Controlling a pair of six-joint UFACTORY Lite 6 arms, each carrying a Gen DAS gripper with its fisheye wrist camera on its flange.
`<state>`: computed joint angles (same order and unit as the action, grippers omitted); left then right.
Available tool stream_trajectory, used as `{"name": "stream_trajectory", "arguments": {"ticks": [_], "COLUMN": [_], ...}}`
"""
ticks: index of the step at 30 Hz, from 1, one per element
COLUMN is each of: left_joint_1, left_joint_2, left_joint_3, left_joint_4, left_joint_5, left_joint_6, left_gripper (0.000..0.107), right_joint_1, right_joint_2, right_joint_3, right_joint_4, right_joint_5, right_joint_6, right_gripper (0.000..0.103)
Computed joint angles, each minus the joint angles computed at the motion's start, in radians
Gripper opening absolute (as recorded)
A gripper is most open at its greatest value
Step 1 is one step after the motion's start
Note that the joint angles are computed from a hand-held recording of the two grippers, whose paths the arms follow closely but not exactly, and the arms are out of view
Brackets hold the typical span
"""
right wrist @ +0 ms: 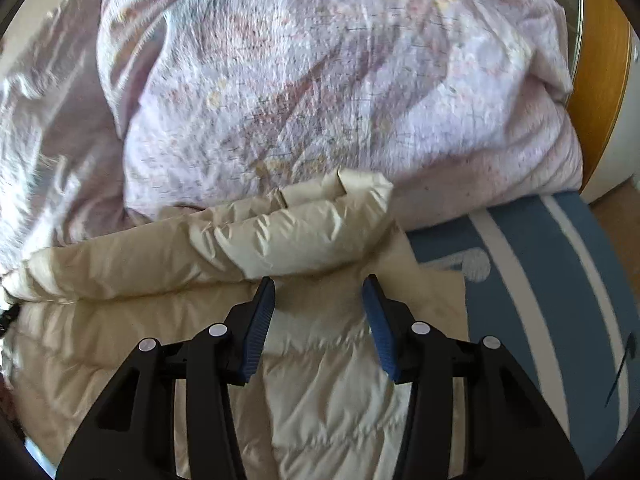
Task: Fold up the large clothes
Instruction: 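Press the folded hem down near the collar with both tools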
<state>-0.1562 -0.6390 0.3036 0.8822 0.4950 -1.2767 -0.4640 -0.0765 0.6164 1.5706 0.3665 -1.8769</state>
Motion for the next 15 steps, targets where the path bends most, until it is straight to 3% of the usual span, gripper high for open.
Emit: {"name": "stream_trajectory", "arguments": {"ticks": [3, 9, 15], "left_joint_1": [0.070, 0.113, 0.102], "left_joint_2": [0.076, 0.166, 0.292], "left_joint_3": [0.003, -0.012, -0.020], "left_joint_4": [0.047, 0.248, 0.630], "left_joint_5": [-0.072, -0.142, -0.154], "left_joint_6": [-0.040, -0.237, -0.656], "left_gripper": [0.074, 0.083, 0.093], "right_joint_1": [0.041, 0.020, 0.070], "right_joint_2": [0.076, 0.176, 0.232], "right_joint_3": [0.024, 0.013, -0.009], "right_joint_4": [0.192, 0.508, 0.862], "right_joint_5": [-0.057, -0.009, 0.010], "right_joint_6": [-0.173, -0.476, -0.797], "right_gripper": [0.049, 0.051, 0.055]}}
